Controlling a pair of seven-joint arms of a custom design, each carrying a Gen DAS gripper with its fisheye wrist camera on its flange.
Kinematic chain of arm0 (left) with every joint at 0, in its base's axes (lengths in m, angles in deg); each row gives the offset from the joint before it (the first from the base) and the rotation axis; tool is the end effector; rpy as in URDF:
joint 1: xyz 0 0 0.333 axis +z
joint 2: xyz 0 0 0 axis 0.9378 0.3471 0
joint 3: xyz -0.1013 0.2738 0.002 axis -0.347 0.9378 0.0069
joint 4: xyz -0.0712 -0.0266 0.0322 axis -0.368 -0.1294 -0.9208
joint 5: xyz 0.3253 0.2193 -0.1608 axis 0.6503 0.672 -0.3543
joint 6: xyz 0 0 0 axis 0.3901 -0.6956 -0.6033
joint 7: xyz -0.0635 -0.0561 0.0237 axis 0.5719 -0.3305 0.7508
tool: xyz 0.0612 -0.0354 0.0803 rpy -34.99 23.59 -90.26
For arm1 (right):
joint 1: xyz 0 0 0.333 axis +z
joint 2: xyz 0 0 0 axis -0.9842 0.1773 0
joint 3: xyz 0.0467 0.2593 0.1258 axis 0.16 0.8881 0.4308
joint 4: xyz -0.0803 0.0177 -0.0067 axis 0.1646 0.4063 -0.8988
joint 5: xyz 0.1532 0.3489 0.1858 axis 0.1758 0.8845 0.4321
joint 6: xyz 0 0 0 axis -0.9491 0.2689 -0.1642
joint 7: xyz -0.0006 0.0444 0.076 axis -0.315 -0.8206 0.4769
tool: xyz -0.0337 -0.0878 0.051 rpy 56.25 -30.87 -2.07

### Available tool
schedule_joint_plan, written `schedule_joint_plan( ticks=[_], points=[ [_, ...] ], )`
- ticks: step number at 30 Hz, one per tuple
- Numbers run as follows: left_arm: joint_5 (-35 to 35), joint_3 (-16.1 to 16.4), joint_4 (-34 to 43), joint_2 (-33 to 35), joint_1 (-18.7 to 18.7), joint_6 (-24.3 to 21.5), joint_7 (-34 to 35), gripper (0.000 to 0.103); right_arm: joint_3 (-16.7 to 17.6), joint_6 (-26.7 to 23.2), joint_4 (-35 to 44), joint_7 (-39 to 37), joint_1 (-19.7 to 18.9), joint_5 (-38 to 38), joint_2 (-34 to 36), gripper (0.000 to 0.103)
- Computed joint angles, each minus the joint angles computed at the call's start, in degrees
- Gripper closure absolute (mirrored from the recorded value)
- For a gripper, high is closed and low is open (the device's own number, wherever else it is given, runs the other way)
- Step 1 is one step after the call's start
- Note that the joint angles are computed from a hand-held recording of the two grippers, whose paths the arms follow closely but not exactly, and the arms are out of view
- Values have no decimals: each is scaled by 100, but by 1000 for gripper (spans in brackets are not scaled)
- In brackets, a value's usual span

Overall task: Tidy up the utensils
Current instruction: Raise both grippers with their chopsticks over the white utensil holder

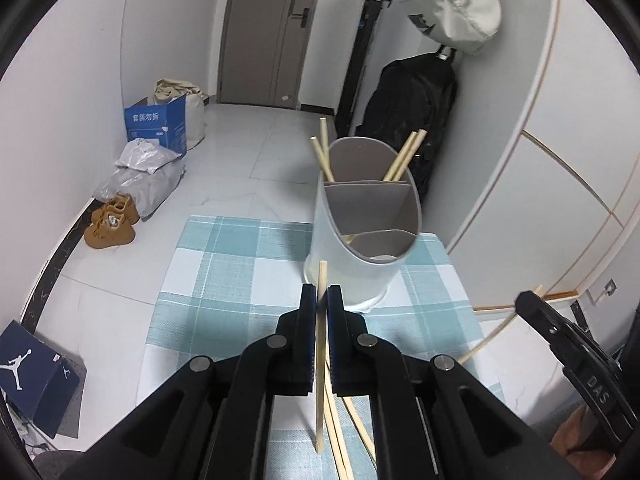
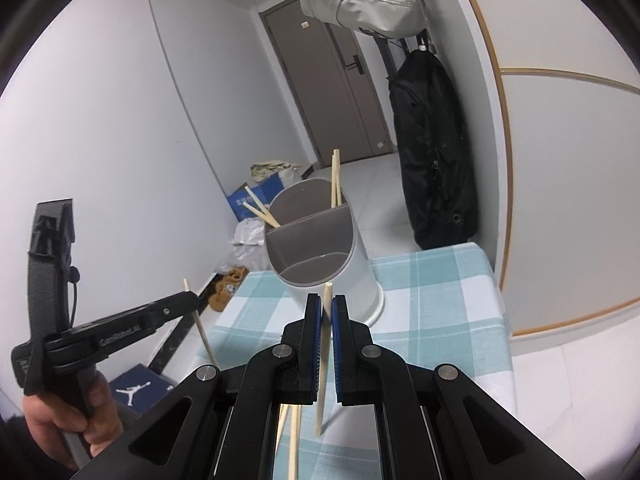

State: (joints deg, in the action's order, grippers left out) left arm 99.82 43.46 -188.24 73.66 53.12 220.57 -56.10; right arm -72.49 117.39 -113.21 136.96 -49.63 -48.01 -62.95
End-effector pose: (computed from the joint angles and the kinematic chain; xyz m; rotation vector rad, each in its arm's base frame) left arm 0.4199 -0.3676 0.5440 -2.0367 1.4079 -0.8733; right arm 0.4983 0.3967 0.5366 -1.7912 1.0963 -0.2233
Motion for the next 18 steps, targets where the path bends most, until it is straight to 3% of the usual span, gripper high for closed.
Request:
schedule_joint_plan(
  ticks=[18],
  points=[
    [256,-58,94,-108,-15,18,200,102,-25,130,49,993,61,-1334,-16,99]
  ],
)
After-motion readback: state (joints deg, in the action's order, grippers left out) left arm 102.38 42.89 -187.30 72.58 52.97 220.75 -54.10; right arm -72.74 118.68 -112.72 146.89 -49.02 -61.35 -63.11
